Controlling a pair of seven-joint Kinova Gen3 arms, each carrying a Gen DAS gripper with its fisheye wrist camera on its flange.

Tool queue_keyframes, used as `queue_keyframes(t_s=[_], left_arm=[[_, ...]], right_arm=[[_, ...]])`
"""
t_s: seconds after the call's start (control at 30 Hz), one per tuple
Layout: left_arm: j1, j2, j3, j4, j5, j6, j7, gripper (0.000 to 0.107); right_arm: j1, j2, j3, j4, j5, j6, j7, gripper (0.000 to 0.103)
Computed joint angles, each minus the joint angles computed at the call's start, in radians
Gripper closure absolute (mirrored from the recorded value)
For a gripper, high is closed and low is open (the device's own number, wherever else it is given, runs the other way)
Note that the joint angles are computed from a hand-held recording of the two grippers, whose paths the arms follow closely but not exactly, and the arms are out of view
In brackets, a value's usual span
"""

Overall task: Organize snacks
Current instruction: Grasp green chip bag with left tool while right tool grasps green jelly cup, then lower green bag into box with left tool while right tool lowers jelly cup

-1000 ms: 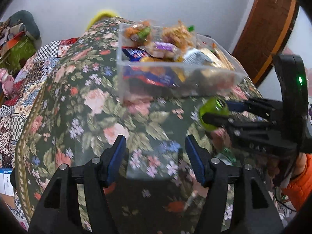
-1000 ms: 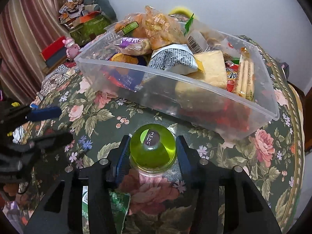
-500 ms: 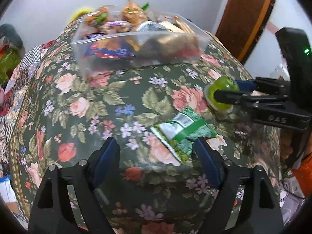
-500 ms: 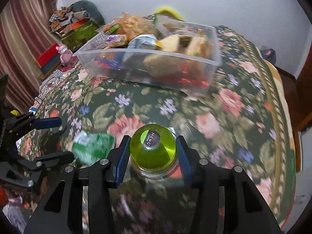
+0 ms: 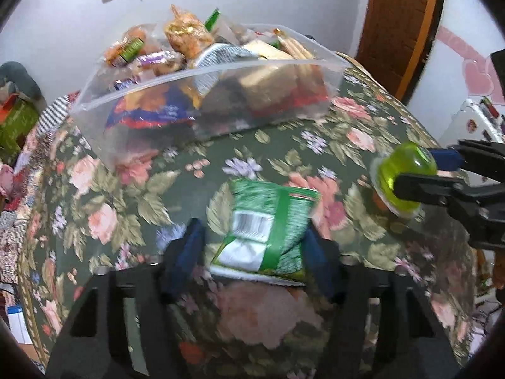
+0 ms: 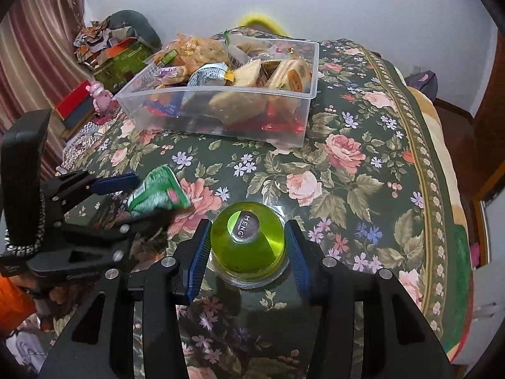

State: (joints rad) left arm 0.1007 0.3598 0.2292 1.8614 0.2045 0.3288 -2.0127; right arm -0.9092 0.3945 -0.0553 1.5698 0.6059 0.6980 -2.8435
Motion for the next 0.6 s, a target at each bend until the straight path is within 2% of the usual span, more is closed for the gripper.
queue_keyframes(t_s=[0.03,0.1,0.2,0.3,0.6], left_arm=[[0.027,-0.001,-0.027,0.001,-0.012,-0.01,0.021,0.063],[0.025,0.003,-0.038,-0.014,0.012,0.008,0.015,0.065],[-0.074,0.002,0.038,-0.01,0.085,0.011,-0.047,0.066],[-0.129,-0.009,0.075,-0.012,0.126,0.032,-0.078,0.066],[-0.199,-0.069,0.094,-0.033,0.308,0.046,-0.222,0.066]], right_arm=[[0.002,0.0,-0.001,0.0,-0.001,0.0,0.004,0.059],[0.003,0.002,-0.002,-0.003,-0.001,0.002,0.009,0.059],[0.005,0.004,-0.001,-0.01,-0.002,-0.002,0.017,0.059],[0.005,0.005,0.007,-0.02,0.008,-0.012,0.018,0.059],[-0.005,0.017,0.036,-0.088,0.072,0.0,0.027,0.059]])
